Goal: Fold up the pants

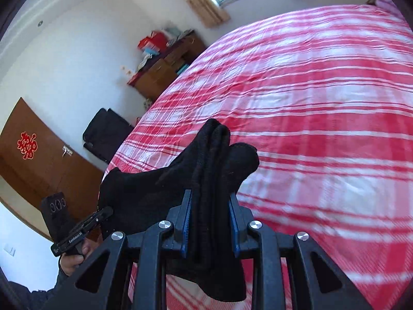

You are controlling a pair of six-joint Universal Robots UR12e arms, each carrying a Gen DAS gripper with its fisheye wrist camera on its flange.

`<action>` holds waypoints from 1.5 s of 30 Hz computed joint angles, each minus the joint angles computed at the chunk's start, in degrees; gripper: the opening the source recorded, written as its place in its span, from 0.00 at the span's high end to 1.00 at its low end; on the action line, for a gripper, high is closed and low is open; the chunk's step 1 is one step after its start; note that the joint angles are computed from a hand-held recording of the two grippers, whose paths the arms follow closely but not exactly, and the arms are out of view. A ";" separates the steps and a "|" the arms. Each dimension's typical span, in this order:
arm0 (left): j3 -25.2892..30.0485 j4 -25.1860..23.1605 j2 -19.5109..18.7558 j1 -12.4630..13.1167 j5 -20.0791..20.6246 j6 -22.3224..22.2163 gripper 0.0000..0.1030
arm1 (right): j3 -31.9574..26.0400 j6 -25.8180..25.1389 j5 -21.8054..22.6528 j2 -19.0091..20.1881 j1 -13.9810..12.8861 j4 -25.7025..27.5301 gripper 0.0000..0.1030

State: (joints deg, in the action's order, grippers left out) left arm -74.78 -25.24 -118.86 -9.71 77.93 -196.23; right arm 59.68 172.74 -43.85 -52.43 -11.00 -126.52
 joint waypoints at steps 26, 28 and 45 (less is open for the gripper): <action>0.37 -4.32 -1.86 -1.84 11.53 4.67 0.74 | -3.96 0.99 -1.68 4.52 0.63 4.15 0.74; 0.29 -3.92 -1.90 -2.08 12.56 5.13 0.73 | -3.62 0.45 -2.31 4.24 0.69 3.63 0.74; -0.46 -7.32 0.41 -2.58 18.39 7.90 0.46 | 5.87 9.26 -14.60 -2.79 -0.31 -11.38 0.50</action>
